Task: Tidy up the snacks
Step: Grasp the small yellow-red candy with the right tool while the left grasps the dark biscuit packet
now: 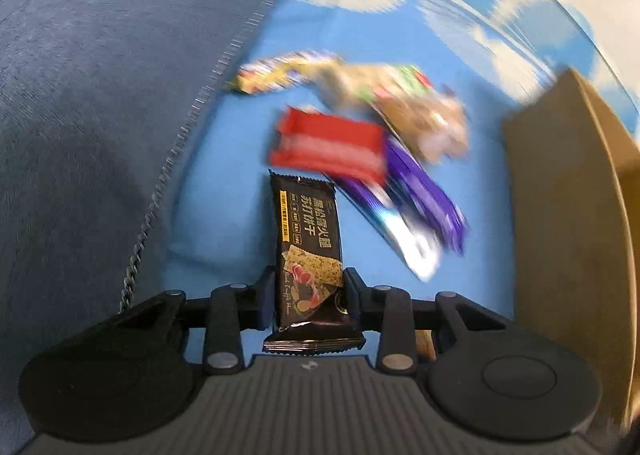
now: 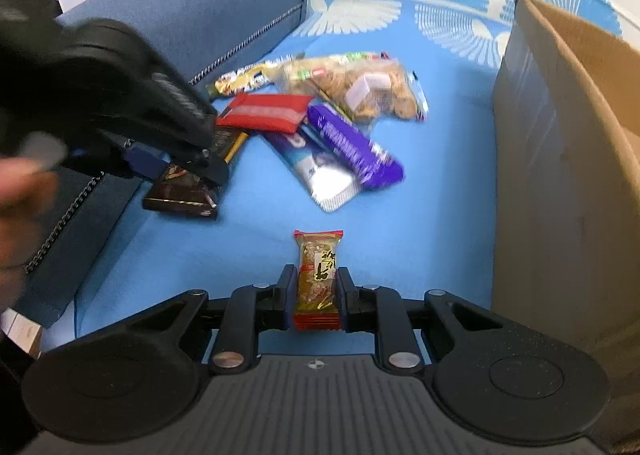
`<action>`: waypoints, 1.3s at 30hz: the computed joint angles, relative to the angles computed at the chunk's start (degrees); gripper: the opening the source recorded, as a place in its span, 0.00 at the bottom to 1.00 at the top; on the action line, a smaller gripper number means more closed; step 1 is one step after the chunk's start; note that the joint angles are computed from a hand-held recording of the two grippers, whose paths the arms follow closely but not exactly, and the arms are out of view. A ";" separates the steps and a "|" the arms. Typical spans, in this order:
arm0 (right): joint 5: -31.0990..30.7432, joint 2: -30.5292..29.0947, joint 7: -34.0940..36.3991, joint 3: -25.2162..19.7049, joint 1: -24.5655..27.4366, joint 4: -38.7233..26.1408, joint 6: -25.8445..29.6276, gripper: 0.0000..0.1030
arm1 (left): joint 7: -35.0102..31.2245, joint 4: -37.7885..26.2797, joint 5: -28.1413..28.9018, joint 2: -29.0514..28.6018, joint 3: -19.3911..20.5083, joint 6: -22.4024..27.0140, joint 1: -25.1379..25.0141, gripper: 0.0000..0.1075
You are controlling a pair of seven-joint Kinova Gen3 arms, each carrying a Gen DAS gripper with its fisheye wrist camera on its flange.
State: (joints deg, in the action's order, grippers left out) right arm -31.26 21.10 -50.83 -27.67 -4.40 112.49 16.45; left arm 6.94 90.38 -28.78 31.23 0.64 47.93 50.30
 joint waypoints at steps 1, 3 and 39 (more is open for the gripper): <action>-0.01 0.27 -0.09 0.15 0.24 -0.56 1.44 0.21 | -1.67 -0.59 0.14 0.28 0.80 0.76 -0.15 0.36; -0.37 0.60 0.38 0.59 0.40 -1.20 3.57 0.21 | -5.57 -1.90 1.10 1.22 2.12 2.21 -1.04 0.36; -2.92 0.81 7.80 -20.30 17.46 4.61 -11.24 0.18 | -2.10 -3.76 -3.63 2.62 -2.12 4.17 3.23 0.37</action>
